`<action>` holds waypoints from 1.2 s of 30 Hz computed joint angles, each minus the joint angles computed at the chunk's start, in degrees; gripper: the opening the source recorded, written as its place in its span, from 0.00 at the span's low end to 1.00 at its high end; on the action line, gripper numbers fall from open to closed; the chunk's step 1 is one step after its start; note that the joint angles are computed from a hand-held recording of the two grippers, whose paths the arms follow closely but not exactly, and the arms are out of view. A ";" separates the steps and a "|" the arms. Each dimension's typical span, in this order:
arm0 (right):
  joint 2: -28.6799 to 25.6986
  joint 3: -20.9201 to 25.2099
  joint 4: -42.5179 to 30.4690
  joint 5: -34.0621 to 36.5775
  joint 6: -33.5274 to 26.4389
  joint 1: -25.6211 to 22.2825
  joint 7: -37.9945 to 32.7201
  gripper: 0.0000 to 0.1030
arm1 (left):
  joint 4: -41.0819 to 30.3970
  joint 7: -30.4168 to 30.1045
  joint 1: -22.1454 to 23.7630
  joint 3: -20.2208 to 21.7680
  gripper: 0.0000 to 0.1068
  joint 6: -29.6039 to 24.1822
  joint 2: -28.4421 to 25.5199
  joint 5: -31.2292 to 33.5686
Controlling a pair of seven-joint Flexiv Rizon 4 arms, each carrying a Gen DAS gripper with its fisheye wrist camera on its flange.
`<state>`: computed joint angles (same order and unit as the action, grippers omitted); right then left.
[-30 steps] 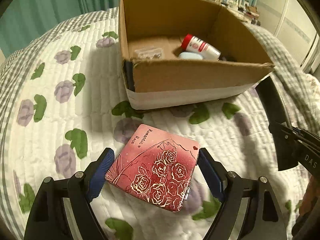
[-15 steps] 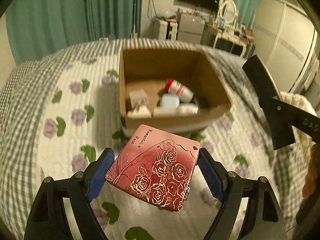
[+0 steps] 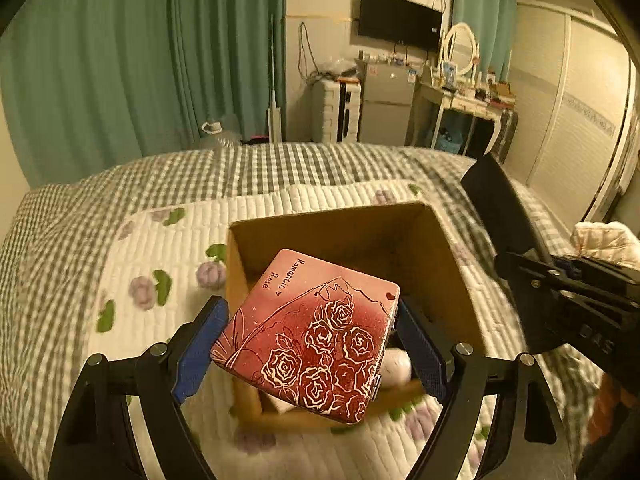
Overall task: Organize rigid objects
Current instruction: 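Lower the card case into the box with the left gripper while the right carries the remote over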
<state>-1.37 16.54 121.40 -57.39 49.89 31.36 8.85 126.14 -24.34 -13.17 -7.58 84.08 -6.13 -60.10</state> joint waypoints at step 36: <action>-16.52 -6.73 -9.15 2.63 9.99 2.79 -9.03 0.18 | -3.72 10.79 4.22 -2.15 0.85 2.33 -4.41 -12.89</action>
<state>-17.89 9.81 112.25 -54.77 59.88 34.15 -0.18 122.43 -13.55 -8.95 -9.73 86.41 -10.55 -72.99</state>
